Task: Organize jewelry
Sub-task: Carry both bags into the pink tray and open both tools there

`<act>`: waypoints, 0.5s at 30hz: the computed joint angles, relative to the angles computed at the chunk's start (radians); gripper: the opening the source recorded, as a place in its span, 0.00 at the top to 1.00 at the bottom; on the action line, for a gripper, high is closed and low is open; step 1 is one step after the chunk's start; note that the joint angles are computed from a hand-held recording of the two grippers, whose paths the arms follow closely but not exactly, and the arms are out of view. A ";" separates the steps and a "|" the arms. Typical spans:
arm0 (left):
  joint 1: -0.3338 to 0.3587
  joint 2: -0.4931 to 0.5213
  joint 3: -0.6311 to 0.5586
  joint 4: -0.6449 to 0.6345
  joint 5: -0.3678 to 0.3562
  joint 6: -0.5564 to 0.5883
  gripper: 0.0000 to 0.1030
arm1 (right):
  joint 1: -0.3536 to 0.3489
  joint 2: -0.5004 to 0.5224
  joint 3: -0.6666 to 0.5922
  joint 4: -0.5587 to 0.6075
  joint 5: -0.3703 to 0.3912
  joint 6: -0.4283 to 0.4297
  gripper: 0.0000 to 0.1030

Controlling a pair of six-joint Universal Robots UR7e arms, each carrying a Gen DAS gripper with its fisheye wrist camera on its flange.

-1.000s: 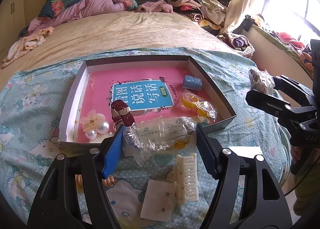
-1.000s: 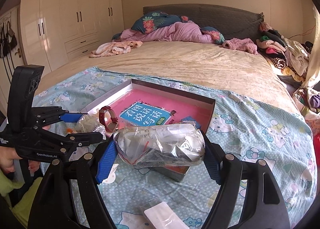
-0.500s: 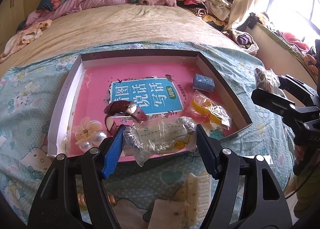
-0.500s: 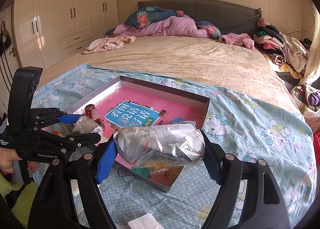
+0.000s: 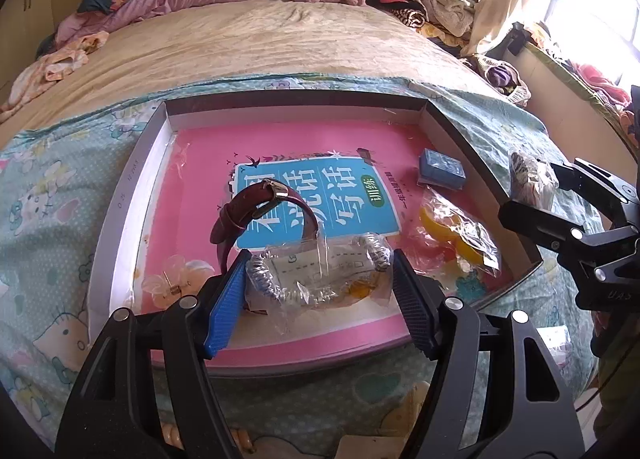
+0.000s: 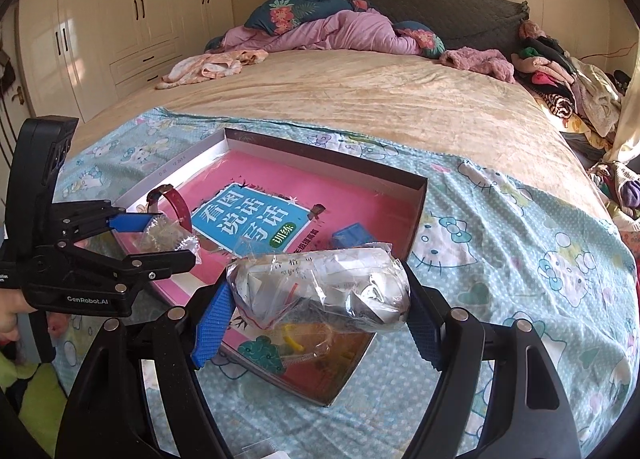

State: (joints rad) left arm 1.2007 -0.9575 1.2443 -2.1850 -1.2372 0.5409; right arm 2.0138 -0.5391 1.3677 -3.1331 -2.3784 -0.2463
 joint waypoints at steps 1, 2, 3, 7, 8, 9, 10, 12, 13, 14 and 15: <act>0.001 0.004 -0.006 -0.001 0.004 -0.001 0.41 | -0.003 0.002 -0.004 0.012 0.001 0.002 0.28; 0.001 0.010 -0.014 -0.001 0.007 -0.001 0.41 | -0.006 0.007 -0.010 0.023 -0.001 0.007 0.28; 0.002 0.015 -0.021 -0.001 0.009 -0.001 0.41 | -0.010 0.009 -0.015 0.033 0.000 0.010 0.28; 0.005 0.031 -0.044 -0.001 0.015 -0.002 0.41 | -0.023 0.019 -0.031 0.076 0.001 0.034 0.28; 0.005 0.033 -0.047 -0.001 0.015 -0.002 0.41 | -0.025 0.023 -0.035 0.080 0.000 0.036 0.28; 0.006 0.035 -0.050 -0.001 0.015 -0.003 0.41 | -0.027 0.025 -0.037 0.086 0.004 0.037 0.27; 0.006 0.037 -0.053 0.000 0.014 -0.003 0.41 | -0.030 0.027 -0.042 0.094 0.006 0.038 0.27; 0.006 0.037 -0.054 0.000 0.015 -0.002 0.41 | -0.033 0.034 -0.050 0.102 0.006 0.038 0.27; 0.006 0.037 -0.055 0.000 0.015 -0.002 0.41 | -0.035 0.036 -0.053 0.107 0.009 0.038 0.27; 0.007 0.037 -0.055 0.000 0.013 -0.002 0.41 | -0.037 0.038 -0.056 0.114 0.010 0.039 0.27; 0.007 0.039 -0.058 0.002 0.013 -0.002 0.41 | -0.037 0.041 -0.059 0.114 0.009 0.038 0.27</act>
